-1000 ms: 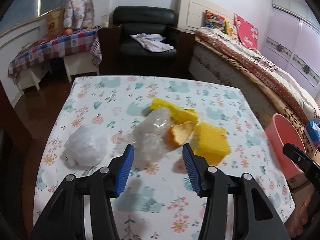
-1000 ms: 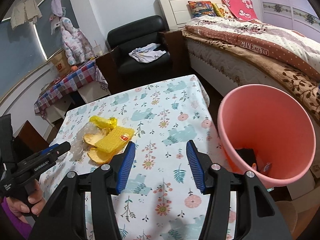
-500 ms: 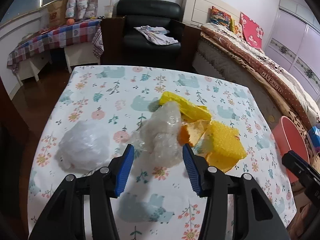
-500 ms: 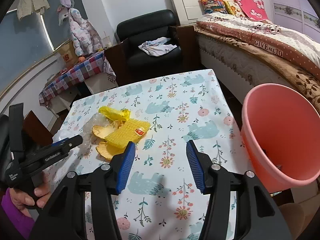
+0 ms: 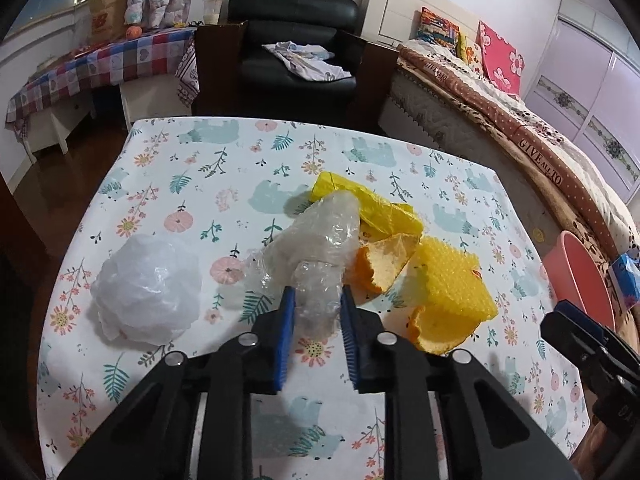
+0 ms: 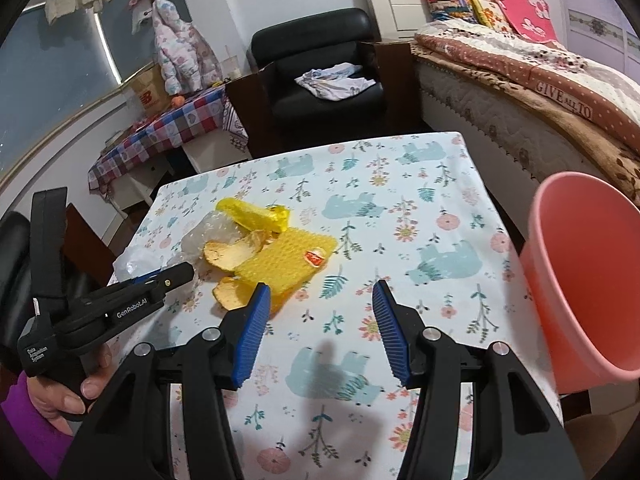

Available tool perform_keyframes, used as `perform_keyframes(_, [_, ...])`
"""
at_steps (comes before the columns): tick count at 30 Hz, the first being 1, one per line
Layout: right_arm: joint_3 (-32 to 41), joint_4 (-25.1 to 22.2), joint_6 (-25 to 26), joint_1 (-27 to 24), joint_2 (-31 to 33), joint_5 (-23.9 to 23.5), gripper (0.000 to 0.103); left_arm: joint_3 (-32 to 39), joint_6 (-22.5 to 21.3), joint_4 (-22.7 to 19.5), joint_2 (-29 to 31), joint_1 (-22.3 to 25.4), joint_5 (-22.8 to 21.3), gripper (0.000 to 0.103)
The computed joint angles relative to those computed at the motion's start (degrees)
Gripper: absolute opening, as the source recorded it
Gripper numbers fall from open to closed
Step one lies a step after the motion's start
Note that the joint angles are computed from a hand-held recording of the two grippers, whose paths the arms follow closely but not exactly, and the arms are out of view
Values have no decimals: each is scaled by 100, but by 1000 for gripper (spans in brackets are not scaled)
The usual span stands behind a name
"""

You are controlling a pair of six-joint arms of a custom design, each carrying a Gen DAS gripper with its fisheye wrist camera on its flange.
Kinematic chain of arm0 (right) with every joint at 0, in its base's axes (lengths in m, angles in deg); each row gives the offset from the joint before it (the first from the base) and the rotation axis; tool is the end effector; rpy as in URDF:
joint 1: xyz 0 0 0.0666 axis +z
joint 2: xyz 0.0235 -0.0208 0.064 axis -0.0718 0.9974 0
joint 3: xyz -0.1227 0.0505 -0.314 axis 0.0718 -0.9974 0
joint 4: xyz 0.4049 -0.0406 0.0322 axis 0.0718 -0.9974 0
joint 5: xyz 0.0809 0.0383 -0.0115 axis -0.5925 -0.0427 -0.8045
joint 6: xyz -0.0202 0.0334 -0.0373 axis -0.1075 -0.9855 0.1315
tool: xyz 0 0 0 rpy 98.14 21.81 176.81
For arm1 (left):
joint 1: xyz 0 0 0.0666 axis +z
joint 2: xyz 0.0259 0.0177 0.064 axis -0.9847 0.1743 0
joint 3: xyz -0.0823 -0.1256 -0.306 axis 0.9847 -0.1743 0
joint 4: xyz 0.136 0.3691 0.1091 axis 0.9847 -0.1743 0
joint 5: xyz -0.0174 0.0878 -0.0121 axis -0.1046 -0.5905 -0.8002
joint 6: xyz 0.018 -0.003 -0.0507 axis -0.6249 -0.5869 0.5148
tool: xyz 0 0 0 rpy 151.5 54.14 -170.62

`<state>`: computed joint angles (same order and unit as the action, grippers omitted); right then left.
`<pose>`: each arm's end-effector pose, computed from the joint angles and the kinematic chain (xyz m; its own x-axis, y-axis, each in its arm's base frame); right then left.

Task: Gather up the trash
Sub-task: 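Grasp the clear crinkled plastic with the left tool while the right tool grasps the yellow mesh net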

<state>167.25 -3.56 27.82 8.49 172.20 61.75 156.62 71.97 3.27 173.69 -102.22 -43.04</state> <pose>0.5598 0.1345 0.3786 -0.7177 -0.0846 -0.6912 -0.3403 0.9086 0.2423 0.5548 -0.2194 0.3564 -0.7378 -0.2563 -0.6245 -0.1689 0.9658 -0.1968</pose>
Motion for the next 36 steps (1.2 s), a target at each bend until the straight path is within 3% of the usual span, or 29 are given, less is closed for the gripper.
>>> perform_keyframes(9, [574,-292,-69,169,508,-157,54,-364,144,255,-393,56,7,18])
perform_keyframes(22, [1269,-877,-215,350,1174,168,53,-562,227,300,-626,76,37,18])
perform_keyframes(28, [1211,-806,-134,360,1124,228,26,-594,255,303,-667,59,-1,18])
perform_keyframes(36, [921,-485,8,375,834,339,14,-576,277,239,-699,22,-104,18])
